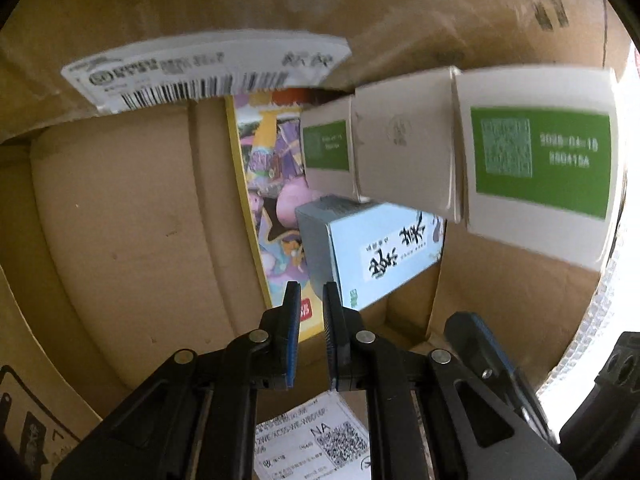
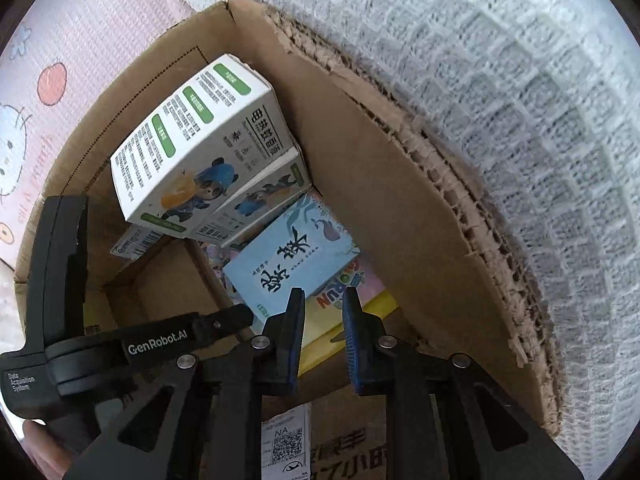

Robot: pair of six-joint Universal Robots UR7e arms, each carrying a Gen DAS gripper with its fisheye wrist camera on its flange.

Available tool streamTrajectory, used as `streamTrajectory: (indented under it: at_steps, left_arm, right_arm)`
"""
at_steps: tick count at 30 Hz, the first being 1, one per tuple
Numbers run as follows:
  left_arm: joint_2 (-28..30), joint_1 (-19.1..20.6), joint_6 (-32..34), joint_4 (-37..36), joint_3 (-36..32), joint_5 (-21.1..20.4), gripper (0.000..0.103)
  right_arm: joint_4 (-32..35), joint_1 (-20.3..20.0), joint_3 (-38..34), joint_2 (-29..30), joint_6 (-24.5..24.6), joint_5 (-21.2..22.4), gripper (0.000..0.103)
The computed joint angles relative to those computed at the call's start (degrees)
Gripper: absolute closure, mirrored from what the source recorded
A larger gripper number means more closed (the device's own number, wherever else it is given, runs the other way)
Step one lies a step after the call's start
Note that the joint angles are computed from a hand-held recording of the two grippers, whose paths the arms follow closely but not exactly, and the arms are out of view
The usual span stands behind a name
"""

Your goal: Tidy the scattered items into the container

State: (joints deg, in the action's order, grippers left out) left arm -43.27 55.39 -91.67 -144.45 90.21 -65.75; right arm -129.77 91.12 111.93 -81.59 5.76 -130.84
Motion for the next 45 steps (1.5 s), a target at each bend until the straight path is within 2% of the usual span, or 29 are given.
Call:
streamTrajectory:
  at_steps: [3,6,12,17,23,27,28,29,31,33,36,38,41,45]
  left_arm:
    - [-0.32,-0.18,-0.62,-2.66,1.25,2.33,0.091]
    - [-0.36,-0.09,-0.05,-5.88,2.03,2.54,0.091]
    - [-0.19,-0.83,-0.04,-6.07,1.84,4.32,0.091]
    - [-1.09,-2.40,-0.42,3.79,-0.24,6.29,0.090]
    - [-2.82,-5.30,-0.59,5.22,0.71,12.09,0.089]
    - [-3.40,-6.50,4.12,3.27,0.51,14.52,0.088]
    - [-3.52,-6.74,4.68,3.03,0.45,15.01,0.082]
    - [-3.63,-7.06,5.50,2.18,0.52,15.77,0.068]
    - [-3.60,-7.86,7.52,-0.92,1.05,18.46,0.056]
    - [-3.12,-8.82,9.55,-2.70,0.91,22.18,0.056]
    - [-2.05,-9.00,12.36,-7.58,0.78,23.68,0.056]
    - [-1.40,-8.89,12.43,-12.10,1.32,24.25,0.056]
    - [-0.61,-8.81,11.69,-13.17,0.80,26.16,0.057]
    - [-0.19,-7.84,13.73,-15.79,-0.01,24.78,0.057]
  right_arm:
    - [0.32,-0.81,-0.02,-0.31,0.76,1.80,0.087]
    - [0.32,-1.15,0.08,-0.23,0.85,2.20,0.087]
    - [1.29,-0.86,-0.31,0.58,1.20,1.31,0.087]
    - [0.68,-0.44,-0.24,0.81,0.98,1.16,0.087]
    - [-1.26,1.69,-0.14,0.69,-0.34,0.26,0.087]
    - [-3.50,3.50,-0.70,0.55,-1.10,0.13,0.087]
    - [-5.01,3.99,-0.70,0.44,-1.88,0.24,0.087]
    - [-6.64,4.57,-0.73,0.43,-2.88,0.33,0.087]
    - [-11.11,5.74,-0.74,0.39,-5.59,0.68,0.087]
    - [-15.29,6.07,-0.90,0.50,-9.03,1.69,0.082]
    - [-20.15,5.71,-1.53,1.28,-13.01,4.49,0.074]
    - [-21.79,5.39,-2.19,2.32,-14.10,5.38,0.074]
    - [-26.37,5.19,-1.68,4.33,-17.80,5.62,0.074]
    - [-23.82,5.02,-3.87,4.92,-19.15,8.42,0.074]
